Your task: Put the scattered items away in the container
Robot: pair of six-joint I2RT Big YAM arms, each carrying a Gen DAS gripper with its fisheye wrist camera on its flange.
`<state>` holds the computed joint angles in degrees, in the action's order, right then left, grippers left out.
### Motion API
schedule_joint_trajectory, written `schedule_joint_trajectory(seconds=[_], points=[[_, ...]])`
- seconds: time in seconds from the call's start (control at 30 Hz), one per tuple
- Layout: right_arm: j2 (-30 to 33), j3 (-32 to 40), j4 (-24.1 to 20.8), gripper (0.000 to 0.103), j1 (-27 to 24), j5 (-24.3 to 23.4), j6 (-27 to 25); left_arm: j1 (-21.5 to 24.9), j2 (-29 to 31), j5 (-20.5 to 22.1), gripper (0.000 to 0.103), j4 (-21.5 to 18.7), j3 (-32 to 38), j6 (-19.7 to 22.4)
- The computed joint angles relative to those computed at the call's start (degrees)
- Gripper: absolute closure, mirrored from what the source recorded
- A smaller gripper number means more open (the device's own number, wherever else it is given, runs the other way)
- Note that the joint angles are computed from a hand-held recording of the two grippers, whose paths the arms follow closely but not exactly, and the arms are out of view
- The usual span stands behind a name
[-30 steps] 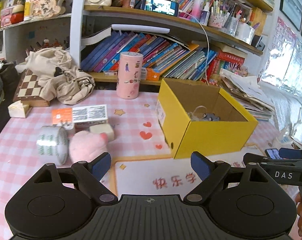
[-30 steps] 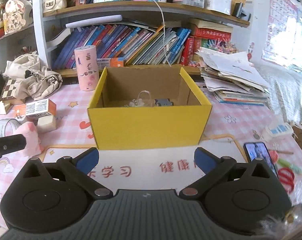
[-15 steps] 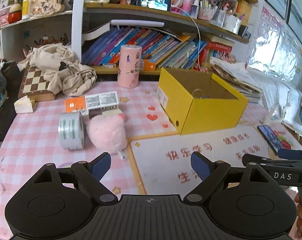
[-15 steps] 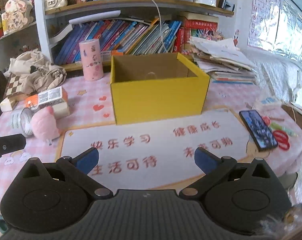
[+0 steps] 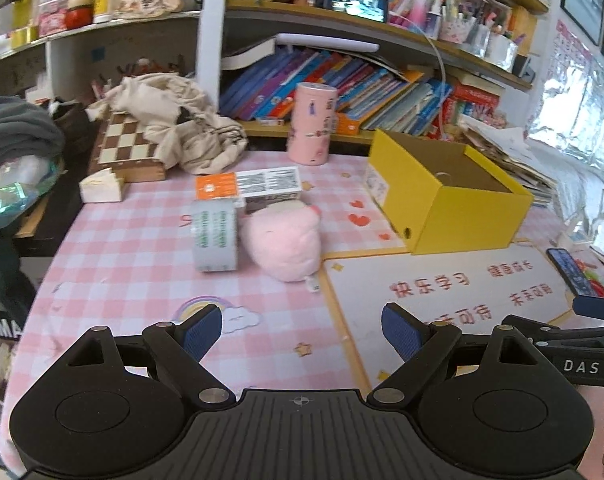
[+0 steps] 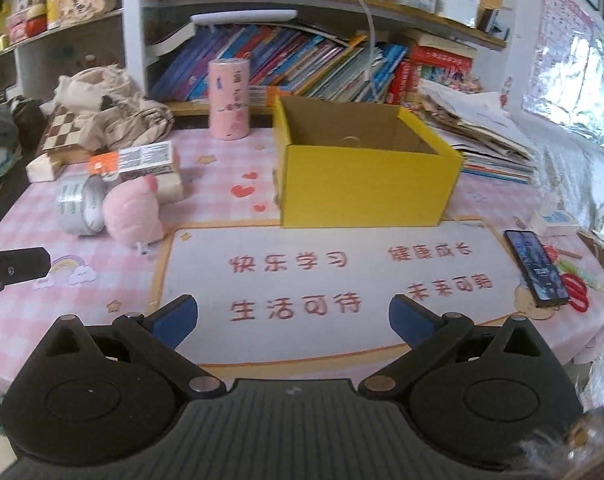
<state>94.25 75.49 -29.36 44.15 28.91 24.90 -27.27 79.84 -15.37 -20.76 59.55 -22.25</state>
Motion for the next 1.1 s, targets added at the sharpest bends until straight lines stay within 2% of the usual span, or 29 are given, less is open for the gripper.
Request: schedule_joint_trajectory(seconds=[0.53, 0.77, 1.1], points=[[4.0, 5.1, -3.2, 0.0, 1.5, -9.5, -2.5, 1.2, -3.1, -1.1, 0.013, -3.0, -2.9, -1.5], [4.9, 6.2, -3.7, 0.0, 2.3, -9.8, -4.8, 1.3, -3.3, -1.2, 0.013, -3.5, -2.9, -1.4], [5.0, 6.5, -4.5, 0.0, 2.0, -9.4, -3.9, 1.5, -3.1, -0.5, 0.013, -3.6, -2.6, -0.7]])
